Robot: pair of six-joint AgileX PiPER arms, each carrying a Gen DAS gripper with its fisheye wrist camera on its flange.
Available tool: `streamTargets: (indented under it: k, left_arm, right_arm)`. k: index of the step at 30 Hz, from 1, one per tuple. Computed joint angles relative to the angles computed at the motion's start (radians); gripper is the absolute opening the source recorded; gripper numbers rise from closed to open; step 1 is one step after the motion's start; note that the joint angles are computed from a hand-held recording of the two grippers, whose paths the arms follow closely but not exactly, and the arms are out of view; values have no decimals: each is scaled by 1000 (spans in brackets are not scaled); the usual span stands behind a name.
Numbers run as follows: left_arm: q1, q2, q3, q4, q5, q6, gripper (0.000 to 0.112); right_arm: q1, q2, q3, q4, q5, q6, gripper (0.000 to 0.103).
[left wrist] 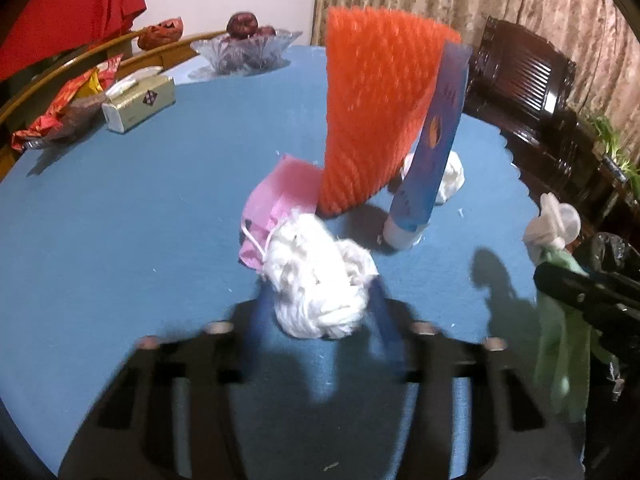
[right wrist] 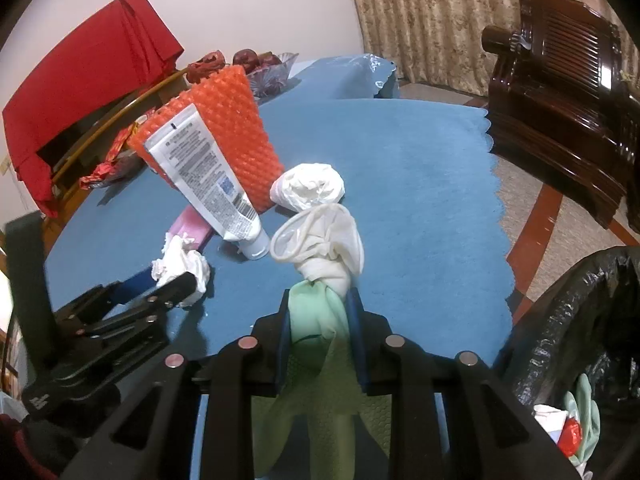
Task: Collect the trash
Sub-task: 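Grasp the white crumpled cloth with the left gripper while the right holds the glove, then carry the cloth and glove over the bin while both grippers open to drop them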
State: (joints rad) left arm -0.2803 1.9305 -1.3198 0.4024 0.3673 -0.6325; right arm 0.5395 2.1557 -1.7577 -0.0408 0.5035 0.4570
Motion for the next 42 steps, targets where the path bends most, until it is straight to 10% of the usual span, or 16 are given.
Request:
streamTargets:
  k: [16, 24, 32, 42]
  left_arm:
    - [-57, -253, 233, 178, -24, -199, 30]
    - [-69, -269, 317, 113, -20, -160, 40]
    - [-145, -369, 452, 501, 6, -577, 66]
    - [-157, -327, 398, 641, 6, -681, 46]
  right_arm:
    - [18, -134, 128, 8, -53, -18, 26]
    - [28, -176, 194, 20, -65, -32, 26]
    - [29, -197, 248, 37, -80, -41, 26]
    - [30, -194, 255, 26, -88, -25, 26]
